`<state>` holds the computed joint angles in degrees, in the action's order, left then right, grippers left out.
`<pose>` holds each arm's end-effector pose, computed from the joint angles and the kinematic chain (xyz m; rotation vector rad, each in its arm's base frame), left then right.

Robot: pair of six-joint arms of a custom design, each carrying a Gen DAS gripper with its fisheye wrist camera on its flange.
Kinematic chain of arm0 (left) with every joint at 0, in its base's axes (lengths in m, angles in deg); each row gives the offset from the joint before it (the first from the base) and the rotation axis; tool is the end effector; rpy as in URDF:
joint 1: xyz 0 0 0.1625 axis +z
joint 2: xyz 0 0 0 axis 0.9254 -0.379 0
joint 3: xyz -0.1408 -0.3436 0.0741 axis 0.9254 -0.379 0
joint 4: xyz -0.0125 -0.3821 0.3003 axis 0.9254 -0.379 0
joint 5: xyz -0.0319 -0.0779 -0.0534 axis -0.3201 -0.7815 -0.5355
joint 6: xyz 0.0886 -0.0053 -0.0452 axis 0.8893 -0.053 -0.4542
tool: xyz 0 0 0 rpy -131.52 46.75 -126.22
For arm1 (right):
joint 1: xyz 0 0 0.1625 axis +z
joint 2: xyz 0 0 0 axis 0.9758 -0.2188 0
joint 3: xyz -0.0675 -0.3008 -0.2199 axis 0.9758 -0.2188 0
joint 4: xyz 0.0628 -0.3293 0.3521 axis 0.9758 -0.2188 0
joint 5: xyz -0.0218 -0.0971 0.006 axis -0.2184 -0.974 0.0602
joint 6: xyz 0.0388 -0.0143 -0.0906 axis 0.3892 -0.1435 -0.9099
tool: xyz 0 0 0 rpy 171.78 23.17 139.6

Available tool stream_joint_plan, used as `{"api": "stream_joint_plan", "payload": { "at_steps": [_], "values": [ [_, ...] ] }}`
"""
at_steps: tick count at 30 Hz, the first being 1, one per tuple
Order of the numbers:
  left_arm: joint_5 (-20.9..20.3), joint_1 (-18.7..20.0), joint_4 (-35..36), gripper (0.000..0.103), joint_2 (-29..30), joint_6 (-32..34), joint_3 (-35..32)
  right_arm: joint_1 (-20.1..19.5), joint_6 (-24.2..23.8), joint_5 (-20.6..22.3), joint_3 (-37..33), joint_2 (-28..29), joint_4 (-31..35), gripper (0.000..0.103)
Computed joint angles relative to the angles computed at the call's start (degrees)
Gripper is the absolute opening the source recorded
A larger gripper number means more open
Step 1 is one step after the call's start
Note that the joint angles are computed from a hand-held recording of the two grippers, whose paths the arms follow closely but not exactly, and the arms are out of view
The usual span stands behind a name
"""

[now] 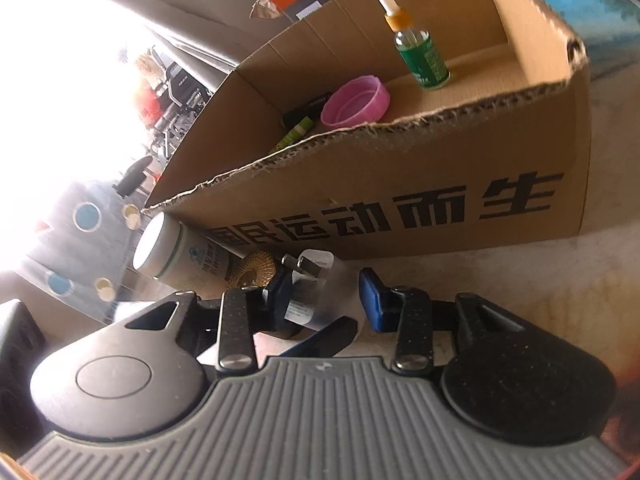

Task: Organize rigid objects
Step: 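Grasp the white plug adapter with the right tool and lift it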

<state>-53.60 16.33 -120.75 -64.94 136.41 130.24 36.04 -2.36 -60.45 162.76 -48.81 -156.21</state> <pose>0.0726 -0.6544 0.2778 1.6242 2.3433 -0.4611 0.3435 -0.6060 -0.1591 -0.3777 -2.5685 1.3315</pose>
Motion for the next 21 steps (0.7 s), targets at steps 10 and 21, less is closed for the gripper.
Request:
{"api": "stream_joint_plan", "payload": {
  "at_steps": [10,21],
  "values": [
    [-2.35,0.52,5.17,0.035,0.07,-1.64,-1.47,0.32,2.75,0.11,2.35,-1.47,0.39,0.032],
    [-5.97,0.30,13.15,0.035,-1.66,1.73,-0.33,2.59,9.20,-6.09,7.71,-4.01,-0.09,0.034]
  ]
}}
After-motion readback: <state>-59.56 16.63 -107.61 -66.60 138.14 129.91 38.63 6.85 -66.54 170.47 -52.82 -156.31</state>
